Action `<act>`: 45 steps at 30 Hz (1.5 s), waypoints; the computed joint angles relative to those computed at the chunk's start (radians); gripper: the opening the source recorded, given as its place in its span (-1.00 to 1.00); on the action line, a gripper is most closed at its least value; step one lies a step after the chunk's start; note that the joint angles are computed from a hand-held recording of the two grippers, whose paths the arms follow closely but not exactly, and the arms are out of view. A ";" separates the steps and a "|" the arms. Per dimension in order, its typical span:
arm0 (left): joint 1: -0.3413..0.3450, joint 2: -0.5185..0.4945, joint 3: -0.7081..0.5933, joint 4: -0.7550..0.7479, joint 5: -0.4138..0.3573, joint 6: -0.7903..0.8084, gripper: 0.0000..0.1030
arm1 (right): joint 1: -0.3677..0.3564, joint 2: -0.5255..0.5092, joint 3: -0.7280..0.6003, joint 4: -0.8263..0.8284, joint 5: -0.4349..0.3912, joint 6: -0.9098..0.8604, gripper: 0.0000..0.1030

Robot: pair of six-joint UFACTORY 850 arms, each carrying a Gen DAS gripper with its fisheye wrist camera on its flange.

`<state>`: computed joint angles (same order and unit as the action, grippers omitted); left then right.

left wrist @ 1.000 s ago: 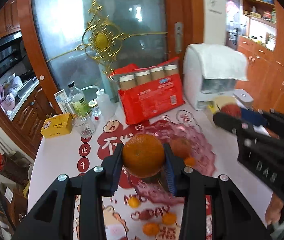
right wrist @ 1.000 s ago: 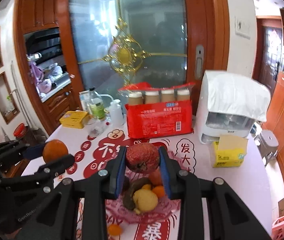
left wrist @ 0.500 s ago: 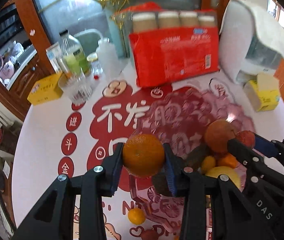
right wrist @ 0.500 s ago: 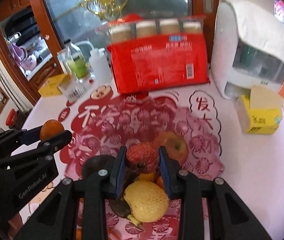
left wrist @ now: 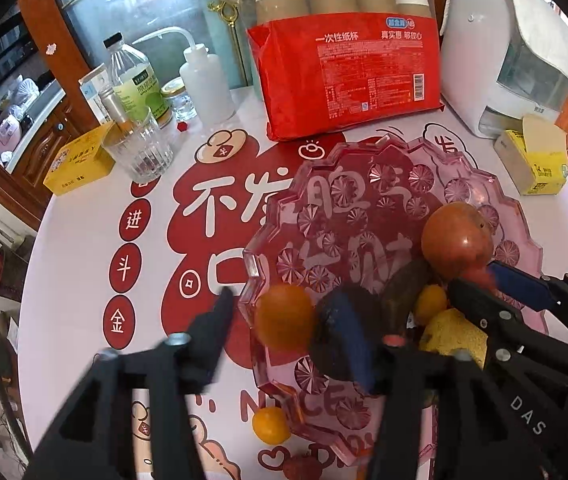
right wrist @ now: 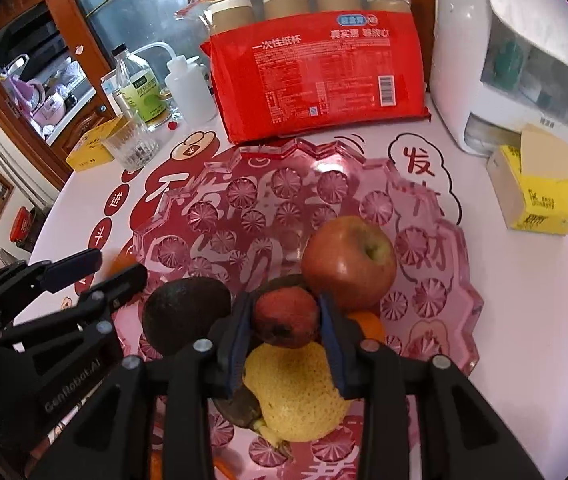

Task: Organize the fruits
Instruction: 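Open both tools to release the orange and lychee into the bowl, then move both tools back toward the remaining oranges on the table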

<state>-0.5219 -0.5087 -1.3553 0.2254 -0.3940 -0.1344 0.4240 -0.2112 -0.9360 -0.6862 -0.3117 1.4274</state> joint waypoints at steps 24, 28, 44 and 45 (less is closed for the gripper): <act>0.014 0.166 0.139 -0.072 0.037 0.095 0.63 | 0.098 0.133 0.058 -0.269 -0.167 0.274 -0.13; 0.019 0.211 0.170 -0.097 0.045 0.129 0.65 | 0.125 0.164 0.066 -0.280 -0.200 0.293 -0.13; 0.060 0.417 0.319 -0.313 0.082 0.387 0.76 | 0.286 0.273 0.066 -0.363 -0.342 0.398 -0.13; 0.064 0.430 0.328 -0.338 0.081 0.413 0.76 | 0.298 0.280 0.068 -0.373 -0.349 0.409 -0.13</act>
